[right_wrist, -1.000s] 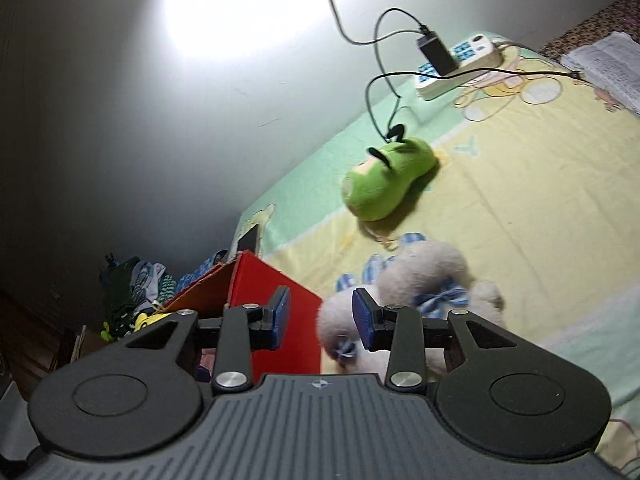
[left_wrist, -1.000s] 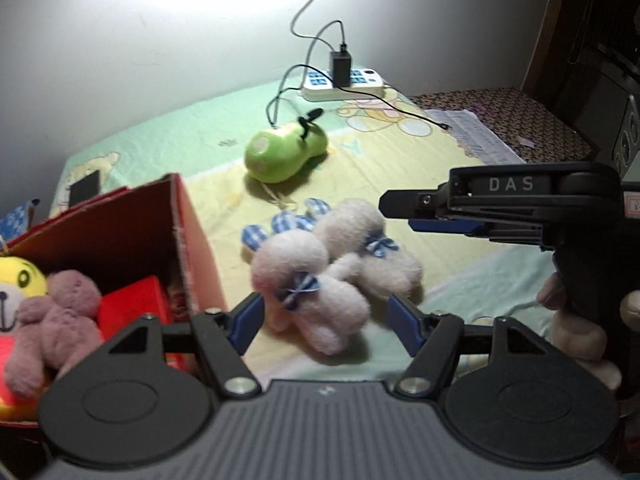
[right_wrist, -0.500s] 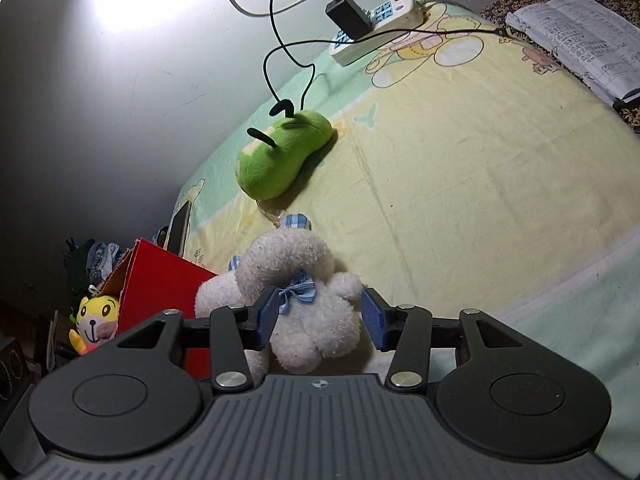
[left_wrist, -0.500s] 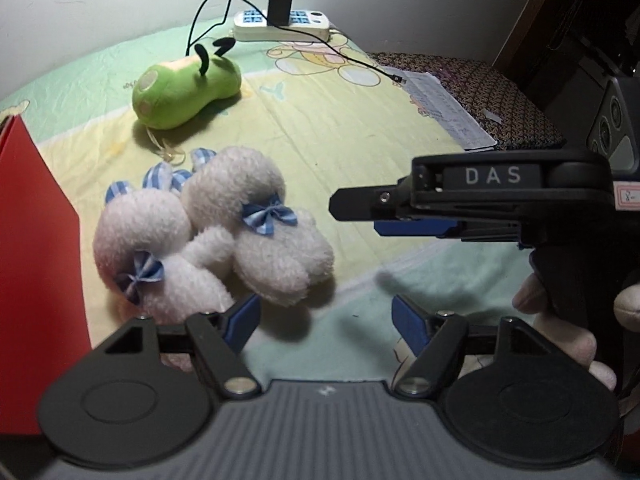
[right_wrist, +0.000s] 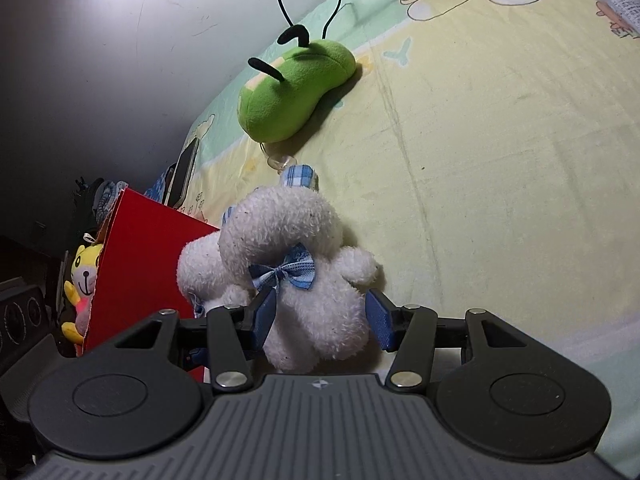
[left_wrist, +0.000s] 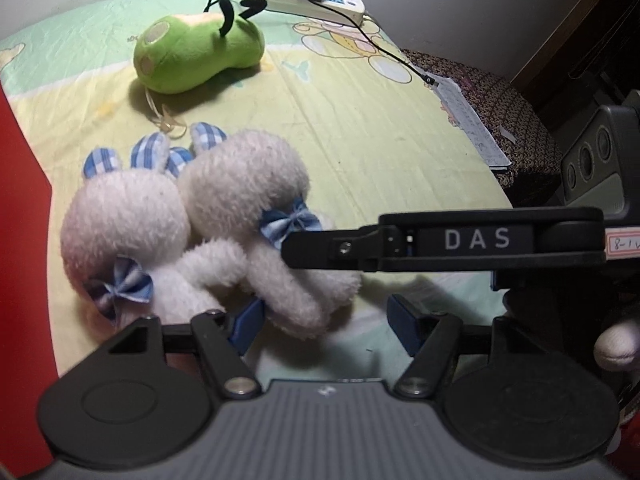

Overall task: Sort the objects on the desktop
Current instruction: 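Move the right tool to the white bunny plush and close on it, then lift the white bunny with the right tool and carry it to the red box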

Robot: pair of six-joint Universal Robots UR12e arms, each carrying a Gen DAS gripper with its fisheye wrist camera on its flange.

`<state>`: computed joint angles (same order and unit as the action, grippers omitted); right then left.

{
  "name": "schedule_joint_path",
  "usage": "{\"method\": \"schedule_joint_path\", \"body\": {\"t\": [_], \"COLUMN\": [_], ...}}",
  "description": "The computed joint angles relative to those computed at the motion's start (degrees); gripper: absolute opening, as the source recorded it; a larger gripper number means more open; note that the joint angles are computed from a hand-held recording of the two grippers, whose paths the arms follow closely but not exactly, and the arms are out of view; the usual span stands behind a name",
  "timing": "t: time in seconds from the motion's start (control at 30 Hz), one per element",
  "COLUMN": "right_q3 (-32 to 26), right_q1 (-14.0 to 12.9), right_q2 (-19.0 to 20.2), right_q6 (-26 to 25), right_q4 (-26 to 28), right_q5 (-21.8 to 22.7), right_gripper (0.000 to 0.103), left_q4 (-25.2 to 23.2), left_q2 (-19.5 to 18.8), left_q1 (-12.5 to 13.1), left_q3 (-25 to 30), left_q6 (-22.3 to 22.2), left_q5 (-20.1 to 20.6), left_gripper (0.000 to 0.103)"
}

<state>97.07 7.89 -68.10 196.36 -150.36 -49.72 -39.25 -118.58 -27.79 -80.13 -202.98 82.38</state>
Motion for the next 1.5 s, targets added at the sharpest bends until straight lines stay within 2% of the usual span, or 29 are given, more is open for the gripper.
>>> {"method": "schedule_joint_path", "body": {"t": [0.07,0.37,0.57,0.73,0.8,0.9,1.0,1.07,1.17,1.23,1.5], "right_q3": [-0.80,-0.93,1.43,4.25,5.17,6.03,6.73,6.82,6.56,5.95,3.19], "right_q1": [0.21,-0.40,-0.94,-1.61,-1.75,-2.01,-2.18,-1.96,-1.51,-1.55,-1.32], "right_q2": [0.55,0.10,-2.93,-6.24,-7.37,-8.43,-8.85,-8.87,-8.36,-7.51,-4.39], "right_q6": [-0.96,-5.60,-8.49,-10.66,-11.63,-11.59,-9.19,-8.40,-8.02,-7.56,-7.19], "right_q4": [1.52,5.41,8.19,10.99,12.00,12.33,9.13,6.68,2.72,1.79,6.07], "right_q5": [0.39,2.00,-0.07,-2.53,-3.59,-4.75,-6.04,-7.66,-9.69,-8.83,-3.08], "right_gripper": [0.055,0.040,0.036,0.036,0.038,0.042,0.049,0.059,0.065,0.067,0.067], "left_q4": [-0.39,-2.41,-3.17,-5.73,-6.20,-4.64,-4.58,-5.09,-6.34,-6.52,-6.76], "left_q2": [-0.23,-0.62,0.05,0.10,0.17,0.55,0.40,-0.28,-1.38,-2.14,-2.84], "left_q1": [0.11,-0.51,-1.01,-2.35,-2.53,-2.24,-2.08,-2.15,-2.09,-2.46,-2.54], "left_q3": [0.27,1.23,0.55,0.88,0.86,0.22,0.66,1.79,3.34,4.28,5.01], "left_q6": [-0.21,1.51,4.59,9.91,11.11,9.58,8.27,7.93,7.29,8.00,8.14], "left_q5": [-0.21,-0.14,-4.01,-5.89,-6.26,-5.62,-3.68,-2.11,-2.27,-1.03,0.73], "left_gripper": [0.070,0.072,0.072,0.075,0.075,0.075,0.075,0.075,0.077,0.077,0.075]}}
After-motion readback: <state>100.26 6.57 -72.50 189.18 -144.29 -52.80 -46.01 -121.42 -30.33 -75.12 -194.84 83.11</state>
